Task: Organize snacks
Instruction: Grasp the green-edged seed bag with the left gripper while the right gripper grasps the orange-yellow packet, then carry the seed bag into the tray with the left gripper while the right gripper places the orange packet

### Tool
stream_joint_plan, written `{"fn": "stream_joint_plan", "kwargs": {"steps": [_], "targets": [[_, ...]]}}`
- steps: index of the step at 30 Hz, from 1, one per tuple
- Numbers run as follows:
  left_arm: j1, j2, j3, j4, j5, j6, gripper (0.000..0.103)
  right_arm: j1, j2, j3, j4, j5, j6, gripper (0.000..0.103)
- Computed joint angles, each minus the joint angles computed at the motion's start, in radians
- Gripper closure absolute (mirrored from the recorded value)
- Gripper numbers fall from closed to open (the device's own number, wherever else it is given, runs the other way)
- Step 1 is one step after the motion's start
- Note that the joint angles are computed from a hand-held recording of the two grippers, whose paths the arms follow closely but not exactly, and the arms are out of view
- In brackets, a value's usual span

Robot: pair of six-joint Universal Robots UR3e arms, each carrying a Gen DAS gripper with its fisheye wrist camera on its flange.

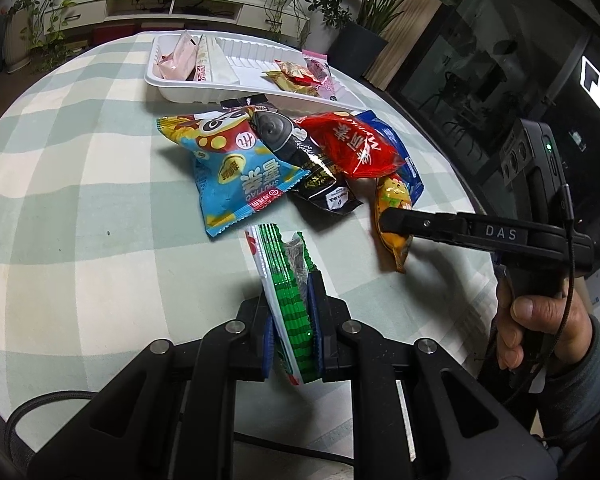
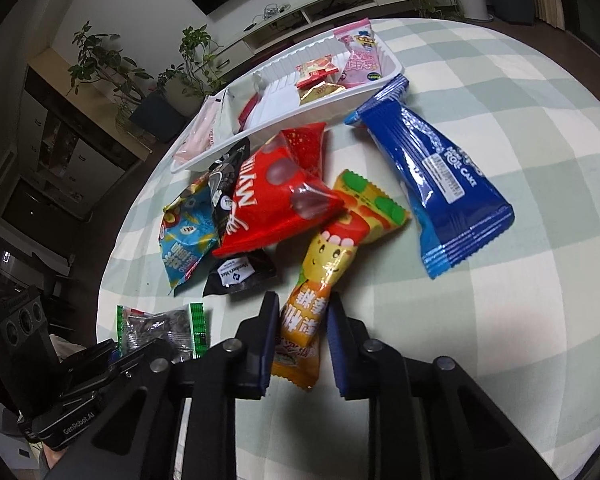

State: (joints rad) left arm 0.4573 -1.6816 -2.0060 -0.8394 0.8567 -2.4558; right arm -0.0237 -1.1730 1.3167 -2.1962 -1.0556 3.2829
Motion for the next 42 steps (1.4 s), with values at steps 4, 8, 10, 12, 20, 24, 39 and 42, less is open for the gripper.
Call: {"fn": "stream_joint_plan", "kwargs": {"steps": [4,8,10,12,20,24,39,42], "targets": [[0.008,0.012,-0.006,-0.014,-0.01,0.006,0.09,-0.019,-0.046,0.06,-0.004,0.021,-0.007,0.085],[0.019,0.021,-0.007,-0.032,-0.022,0.013,0.09,-0.051,-0.118,0.145,-0.007,0.037,-0.028,0.087],[0.021,0.022,-0.008,-0.037,-0.025,0.016,0.09,-0.063,-0.147,0.177,-0.007,0.044,-0.031,0.087],[0.024,0.027,-0.011,-0.046,-0.03,0.021,0.09,-0.075,-0.176,0.207,-0.011,0.052,-0.036,0.088],[0.046,0.046,-0.016,-0.066,-0.051,0.032,0.09,-0.111,-0.244,0.263,-0.007,0.066,-0.057,0.089],[0.063,0.061,-0.011,-0.098,-0.068,0.046,0.09,-0.131,-0.286,0.285,0.008,0.082,-0.076,0.089],[0.127,-0.053,0.319,-0.274,-0.174,-0.001,0.09,-0.249,-0.233,0.085,0.032,0.088,-0.108,0.089],[0.082,-0.147,0.498,-0.277,-0.173,-0.059,0.09,-0.229,-0.121,-0.12,0.065,0.082,-0.113,0.089]]}}
